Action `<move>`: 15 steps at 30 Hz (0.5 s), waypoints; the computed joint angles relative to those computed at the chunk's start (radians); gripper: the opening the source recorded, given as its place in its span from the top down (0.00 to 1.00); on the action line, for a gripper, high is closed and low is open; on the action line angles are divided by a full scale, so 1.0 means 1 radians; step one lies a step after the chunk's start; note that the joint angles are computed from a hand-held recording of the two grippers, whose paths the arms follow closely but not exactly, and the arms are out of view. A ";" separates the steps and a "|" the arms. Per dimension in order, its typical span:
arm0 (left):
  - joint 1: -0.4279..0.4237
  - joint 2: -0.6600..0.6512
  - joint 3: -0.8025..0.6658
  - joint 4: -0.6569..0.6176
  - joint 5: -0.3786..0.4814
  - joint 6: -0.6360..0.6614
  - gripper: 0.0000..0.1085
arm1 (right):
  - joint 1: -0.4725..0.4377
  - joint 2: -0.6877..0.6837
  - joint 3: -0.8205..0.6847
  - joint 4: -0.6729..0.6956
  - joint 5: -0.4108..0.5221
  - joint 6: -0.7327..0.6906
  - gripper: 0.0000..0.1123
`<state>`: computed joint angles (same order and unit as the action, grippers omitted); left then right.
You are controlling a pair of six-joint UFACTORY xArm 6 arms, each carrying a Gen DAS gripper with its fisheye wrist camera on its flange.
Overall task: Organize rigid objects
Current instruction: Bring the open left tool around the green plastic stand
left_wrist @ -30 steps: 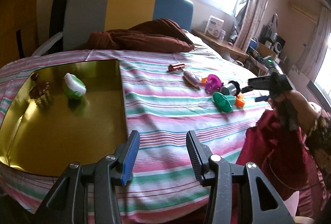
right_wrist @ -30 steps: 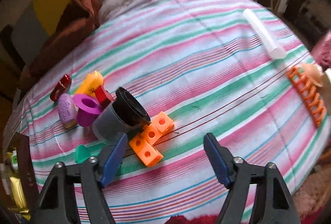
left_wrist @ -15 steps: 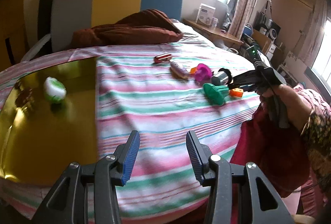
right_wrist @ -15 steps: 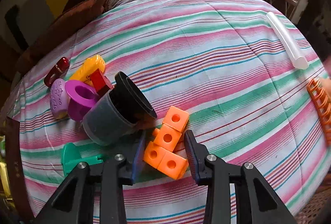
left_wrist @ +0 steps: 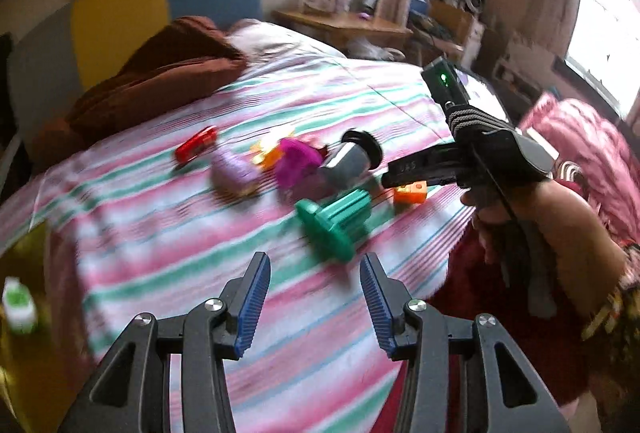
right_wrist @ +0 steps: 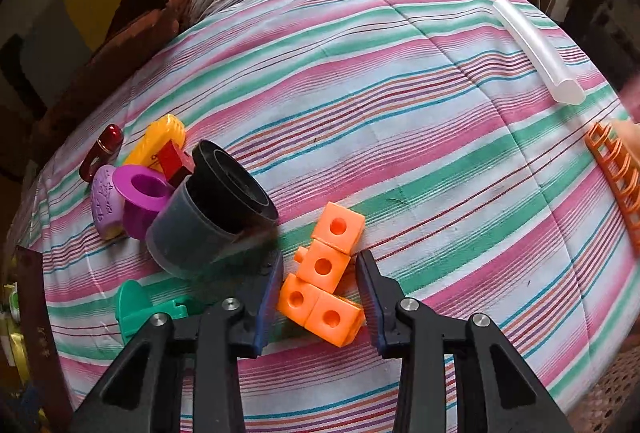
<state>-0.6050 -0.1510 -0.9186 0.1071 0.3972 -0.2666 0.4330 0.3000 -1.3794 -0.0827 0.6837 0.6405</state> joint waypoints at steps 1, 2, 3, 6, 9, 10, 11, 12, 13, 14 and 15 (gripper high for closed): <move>-0.003 0.031 -0.032 0.014 0.014 -0.004 0.57 | 0.000 0.001 0.000 0.003 -0.003 -0.001 0.65; -0.005 0.078 -0.081 0.033 0.032 -0.009 0.57 | -0.003 -0.006 0.009 0.011 -0.007 -0.005 0.65; -0.007 0.126 -0.130 0.033 0.050 0.002 0.57 | -0.004 -0.005 0.009 0.016 -0.010 -0.005 0.65; -0.010 0.221 -0.217 0.083 0.084 -0.006 0.57 | -0.009 -0.009 0.017 0.036 -0.021 -0.014 0.65; -0.001 0.260 -0.235 0.058 0.101 0.046 0.57 | -0.010 -0.011 0.019 0.039 -0.023 -0.019 0.65; 0.007 0.260 -0.225 0.059 0.091 0.041 0.57 | -0.008 -0.011 0.019 0.033 -0.021 -0.017 0.65; 0.020 0.254 -0.211 0.048 0.080 0.037 0.57 | -0.005 -0.005 0.010 0.026 -0.016 -0.013 0.65; 0.033 0.246 -0.197 0.028 0.073 0.037 0.57 | -0.005 -0.005 0.009 0.025 -0.014 -0.015 0.65; 0.047 0.236 -0.180 0.006 0.062 0.035 0.57 | -0.008 -0.007 0.010 0.027 -0.011 -0.021 0.65; 0.062 0.225 -0.161 -0.013 0.055 0.028 0.57 | -0.008 -0.006 0.009 0.027 -0.010 -0.022 0.65; 0.076 0.214 -0.145 -0.035 0.054 0.025 0.57 | -0.008 -0.005 0.007 0.025 -0.008 -0.023 0.65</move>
<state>-0.5287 0.0635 -1.0638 0.0722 0.4512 -0.2417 0.4251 0.2945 -1.3723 -0.0580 0.6756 0.6179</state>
